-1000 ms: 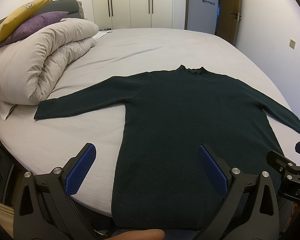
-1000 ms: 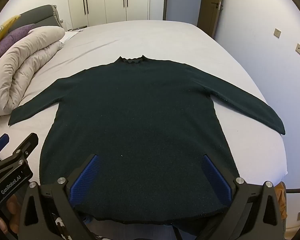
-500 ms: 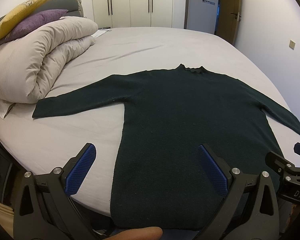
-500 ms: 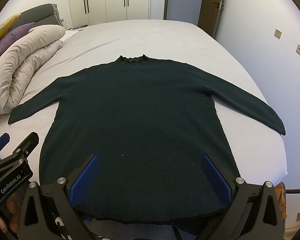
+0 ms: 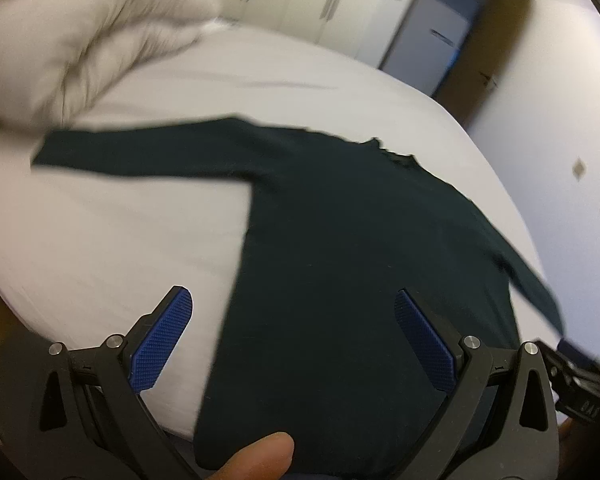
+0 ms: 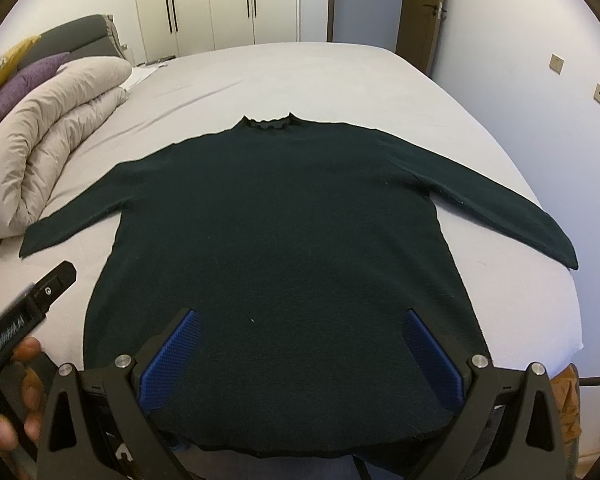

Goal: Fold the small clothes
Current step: 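Grasp the sleeve cuff nearest the left tool with the left tool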

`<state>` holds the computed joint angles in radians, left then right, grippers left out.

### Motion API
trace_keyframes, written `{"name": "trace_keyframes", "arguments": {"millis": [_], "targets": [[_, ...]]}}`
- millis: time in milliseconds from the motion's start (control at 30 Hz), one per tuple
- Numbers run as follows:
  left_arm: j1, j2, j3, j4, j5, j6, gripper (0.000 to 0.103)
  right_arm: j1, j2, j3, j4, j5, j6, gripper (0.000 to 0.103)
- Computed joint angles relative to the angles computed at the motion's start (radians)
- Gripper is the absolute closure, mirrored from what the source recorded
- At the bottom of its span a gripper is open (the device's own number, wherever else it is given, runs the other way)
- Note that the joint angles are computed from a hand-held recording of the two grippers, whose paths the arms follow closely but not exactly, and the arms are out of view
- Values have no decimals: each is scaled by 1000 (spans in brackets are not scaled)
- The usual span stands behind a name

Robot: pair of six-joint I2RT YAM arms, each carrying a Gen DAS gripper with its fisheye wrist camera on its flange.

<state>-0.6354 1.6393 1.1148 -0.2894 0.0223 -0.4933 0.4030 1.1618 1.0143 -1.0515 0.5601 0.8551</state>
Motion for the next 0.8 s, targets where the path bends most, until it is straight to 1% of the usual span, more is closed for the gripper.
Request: {"name": "trace_keyframes", "arguments": {"millis": [100,167,200,233,267,367,400,467,533,567,600,667,700,733,800], "targets": [[136,46,3,33,149,-13,0,-12,5,-7,30,-11,-12,0],[247,87,21,60,297,-23,0,-21,23,-7,48,-21,-23,0],[297,110,34,77,359,-39,0,-36,37,0,60,-30,-40,0],[350,132,48,97,399,-63,0,-43,53,1,76,-36,-49,0],[384,147,62,109,407,-72,0,-47,63,1,84,-40,-53,0],[466,192,104,128,394,-95,0,-66,108,14,110,-61,-76,0],[496,204,99,165,399,-134,0,-76,122,18,119,-67,-88,0],[566,229,81,242,451,-239,0,-87,154,26,134,-78,-102,0],[640,325,154,238,567,-327,0,-99,179,33,147,-88,-115,0],[668,364,183,233,594,-375,1,-105,197,40,151,-94,-121,0],[695,396,186,285,618,-442,3,-110,209,44,157,-100,-128,0],[741,460,201,383,651,-548,7,-120,238,53,168,-111,-139,0],[759,496,223,409,660,-594,10,-125,249,57,172,-115,-144,0],[775,532,244,439,664,-647,10,-130,261,62,177,-119,-149,0],[794,580,282,450,660,-688,10,-139,287,70,186,-130,-157,0]]}}
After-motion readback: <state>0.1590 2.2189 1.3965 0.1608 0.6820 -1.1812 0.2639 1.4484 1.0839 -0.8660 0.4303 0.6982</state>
